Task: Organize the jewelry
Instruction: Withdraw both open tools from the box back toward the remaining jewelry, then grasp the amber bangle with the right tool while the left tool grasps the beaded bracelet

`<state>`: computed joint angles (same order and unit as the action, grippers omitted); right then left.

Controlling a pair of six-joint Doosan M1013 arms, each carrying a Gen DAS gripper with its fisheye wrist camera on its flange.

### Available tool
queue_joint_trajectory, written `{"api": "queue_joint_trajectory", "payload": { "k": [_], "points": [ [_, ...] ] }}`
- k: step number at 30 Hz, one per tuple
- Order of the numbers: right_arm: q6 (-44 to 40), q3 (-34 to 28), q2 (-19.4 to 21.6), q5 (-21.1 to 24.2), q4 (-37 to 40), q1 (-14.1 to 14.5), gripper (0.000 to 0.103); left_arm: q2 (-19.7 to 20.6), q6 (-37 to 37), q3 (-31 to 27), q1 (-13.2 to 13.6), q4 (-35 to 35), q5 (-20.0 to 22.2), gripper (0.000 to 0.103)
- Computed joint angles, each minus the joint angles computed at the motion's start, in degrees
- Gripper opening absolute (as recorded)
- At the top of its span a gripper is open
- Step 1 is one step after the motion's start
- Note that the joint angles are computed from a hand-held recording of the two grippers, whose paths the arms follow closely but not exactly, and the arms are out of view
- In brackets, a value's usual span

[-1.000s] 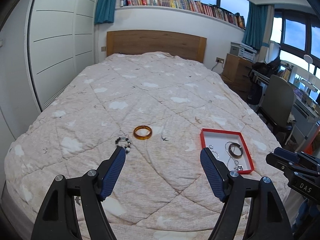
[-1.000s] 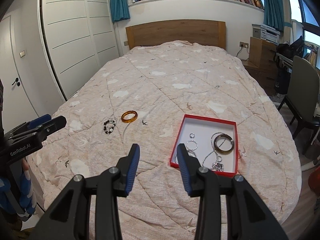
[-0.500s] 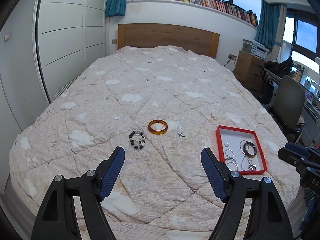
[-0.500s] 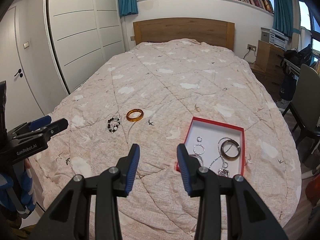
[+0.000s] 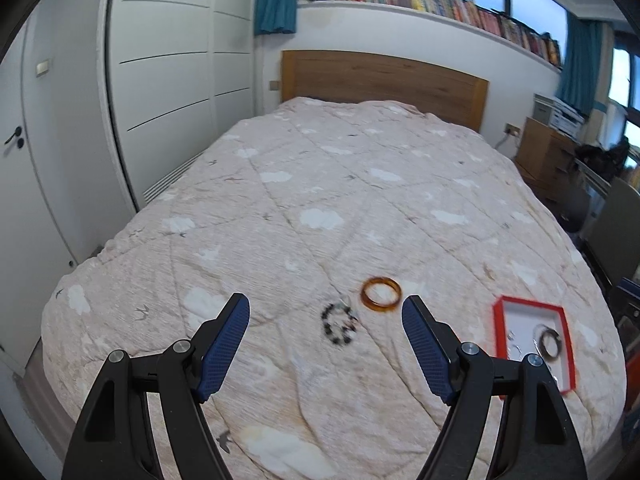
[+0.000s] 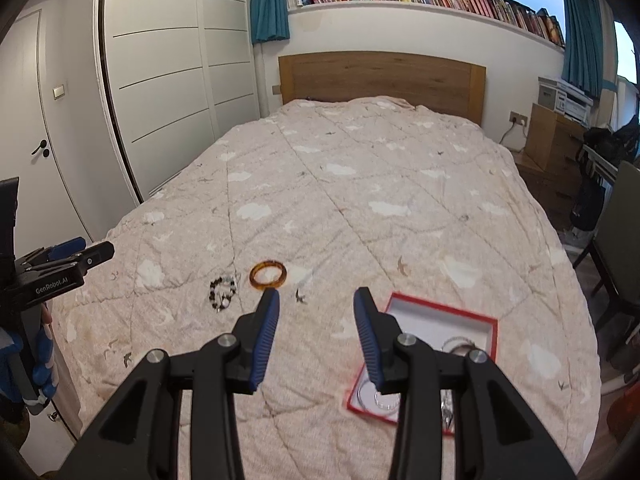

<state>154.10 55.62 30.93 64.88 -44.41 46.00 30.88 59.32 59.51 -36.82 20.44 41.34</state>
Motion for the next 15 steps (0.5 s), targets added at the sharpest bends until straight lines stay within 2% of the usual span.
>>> {"api": "queue_joint_trajectory", "payload": {
  "k": [5, 8, 15],
  "points": [
    [-1.03, -1.72, 1.52, -2.82, 0.64, -2.28, 0.037, 3.5, -2.52, -4.32, 1.13, 2.25, 3.69, 0.078],
    [-3.01, -2.95, 3.06, -4.71, 3.95, -4.09, 0.037, 6.43, -1.63, -7.41, 1.43, 2.67, 6.9, 0.077],
    [-10.17, -6.92, 8.8, -7.72, 14.93, -8.11, 0.037, 14.04, 5.23, -15.07, 2.65, -5.61, 12.61, 0.07]
  ]
}}
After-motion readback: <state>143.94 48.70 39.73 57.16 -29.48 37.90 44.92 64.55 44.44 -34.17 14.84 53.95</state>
